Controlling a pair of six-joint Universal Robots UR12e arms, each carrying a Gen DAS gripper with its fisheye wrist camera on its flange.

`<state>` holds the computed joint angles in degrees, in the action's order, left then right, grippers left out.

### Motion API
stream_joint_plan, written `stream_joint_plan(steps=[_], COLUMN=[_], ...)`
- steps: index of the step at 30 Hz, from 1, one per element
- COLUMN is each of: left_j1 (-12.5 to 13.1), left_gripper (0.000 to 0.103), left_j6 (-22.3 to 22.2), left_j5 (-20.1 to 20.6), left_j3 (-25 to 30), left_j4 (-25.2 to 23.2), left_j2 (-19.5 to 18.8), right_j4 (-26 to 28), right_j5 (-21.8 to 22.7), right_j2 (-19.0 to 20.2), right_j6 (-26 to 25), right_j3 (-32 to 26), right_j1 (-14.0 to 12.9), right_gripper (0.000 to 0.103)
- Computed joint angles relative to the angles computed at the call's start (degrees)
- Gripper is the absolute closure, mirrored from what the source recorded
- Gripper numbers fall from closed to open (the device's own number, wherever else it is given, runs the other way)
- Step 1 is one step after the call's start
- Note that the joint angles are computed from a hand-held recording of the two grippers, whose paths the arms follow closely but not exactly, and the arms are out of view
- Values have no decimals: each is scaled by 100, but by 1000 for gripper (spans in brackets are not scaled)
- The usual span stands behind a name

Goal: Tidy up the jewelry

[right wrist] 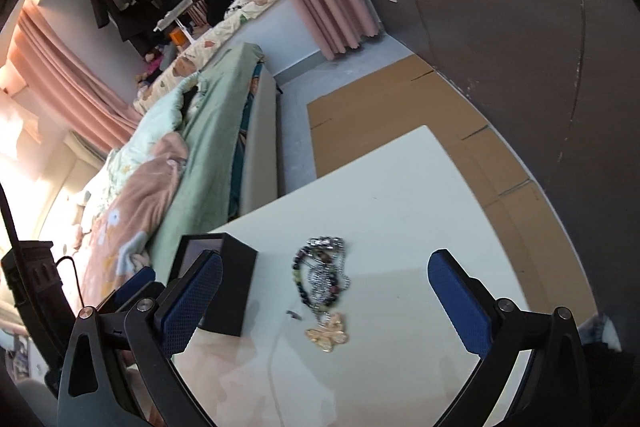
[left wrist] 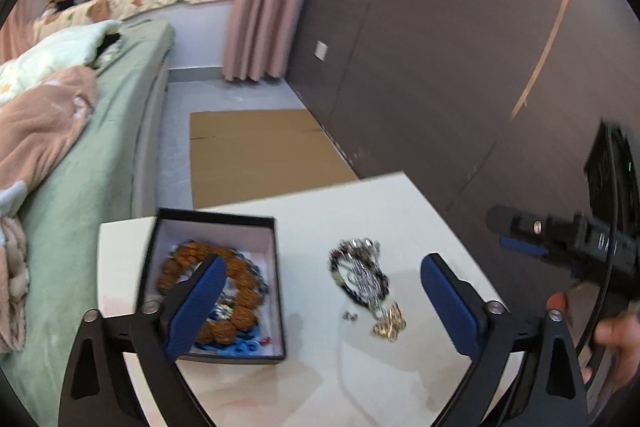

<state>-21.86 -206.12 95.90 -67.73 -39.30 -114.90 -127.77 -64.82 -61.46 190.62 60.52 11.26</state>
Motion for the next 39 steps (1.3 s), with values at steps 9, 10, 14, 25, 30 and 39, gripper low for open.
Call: stream_joint_plan(steps=[9,10,14,25,30,39], left_j1=[-89,-95,-133,-222,-217,-206], left_gripper=[42,43,52,67,73,77], left_j6=[608,646,769,824,695,631], left_j5=[-370,-389,-432,-204,-154,-123], left_j3=[324,335,449,764,840,909], left_j4=[-707,-732,-911,-1444,-1546,-1629], left_j2=[-237,-253,-348,-620,-714,-817], right_j4=[251,260,299,447,447,676], right_j5=[-207,-218,-221,-221,-203,-215], right_j2=[-34,-39,-50,-67,-76,-59], right_j6=[-58,-54,-39,-212,-239,-473], right_j3=[7,13,14,14,20,-56], right_j1=[-78,-85,-98,-117,-129,-117], right_gripper=[5,5,5,18,18,18])
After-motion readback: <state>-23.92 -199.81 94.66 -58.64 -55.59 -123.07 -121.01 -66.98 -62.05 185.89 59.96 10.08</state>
